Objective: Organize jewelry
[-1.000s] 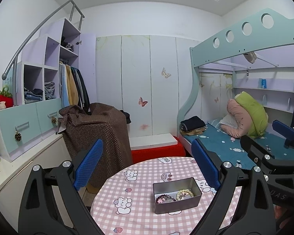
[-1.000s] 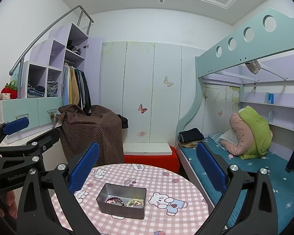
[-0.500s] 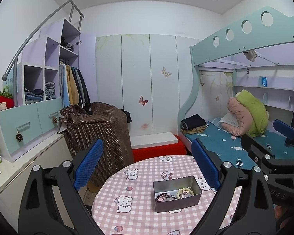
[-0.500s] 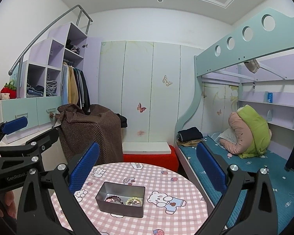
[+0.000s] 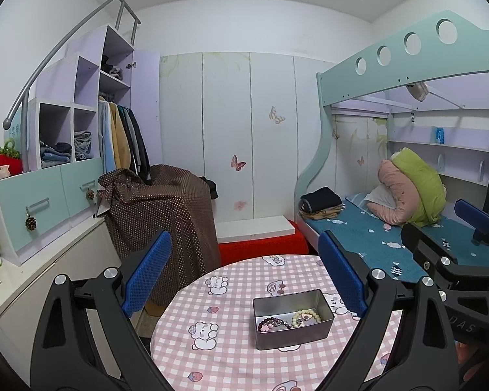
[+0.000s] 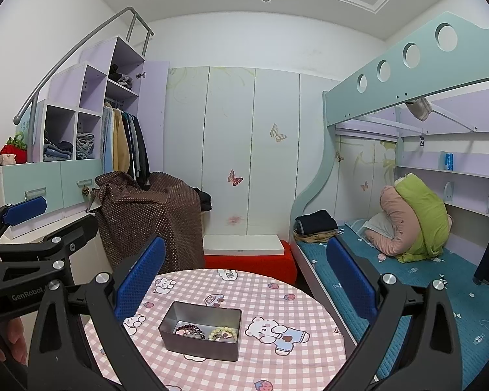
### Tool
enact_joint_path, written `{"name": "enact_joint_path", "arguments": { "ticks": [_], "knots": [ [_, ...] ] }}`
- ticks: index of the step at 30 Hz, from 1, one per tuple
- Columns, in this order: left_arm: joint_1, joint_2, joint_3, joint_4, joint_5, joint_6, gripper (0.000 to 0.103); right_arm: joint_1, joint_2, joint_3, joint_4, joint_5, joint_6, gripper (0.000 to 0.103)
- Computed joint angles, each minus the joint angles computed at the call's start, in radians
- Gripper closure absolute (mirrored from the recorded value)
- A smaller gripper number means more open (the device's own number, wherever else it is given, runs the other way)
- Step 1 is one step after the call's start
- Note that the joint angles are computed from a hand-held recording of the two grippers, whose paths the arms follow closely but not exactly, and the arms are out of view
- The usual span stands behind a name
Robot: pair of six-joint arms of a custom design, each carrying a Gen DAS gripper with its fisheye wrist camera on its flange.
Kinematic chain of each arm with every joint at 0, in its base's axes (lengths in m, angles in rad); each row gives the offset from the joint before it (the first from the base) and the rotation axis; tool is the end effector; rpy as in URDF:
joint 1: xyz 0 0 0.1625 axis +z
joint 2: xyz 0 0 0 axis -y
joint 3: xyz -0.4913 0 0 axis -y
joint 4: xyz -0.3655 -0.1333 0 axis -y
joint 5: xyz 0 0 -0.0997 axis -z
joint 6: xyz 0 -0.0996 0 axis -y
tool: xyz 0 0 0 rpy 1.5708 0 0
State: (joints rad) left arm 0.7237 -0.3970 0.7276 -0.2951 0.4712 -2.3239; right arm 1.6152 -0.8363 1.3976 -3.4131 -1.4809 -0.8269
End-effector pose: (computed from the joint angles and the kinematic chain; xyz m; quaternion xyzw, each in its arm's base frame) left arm -0.4828 -0.7229 0.1326 0.2095 0.6813 -0.5976 0.3672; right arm 0.1759 -0.7552 0.3998 0.3624 -0.7148 0.5656 0.1944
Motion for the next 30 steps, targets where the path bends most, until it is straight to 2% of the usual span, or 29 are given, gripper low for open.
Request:
{"name": "enact_joint_path", "arguments": {
  "ticks": [30],
  "knots": [
    [0.007,0.003,-0.008,0.012,0.004,-0.017,0.011,0.000,0.007,-0.015,0.019,-0.004,-0.002,0.007]
  ]
}}
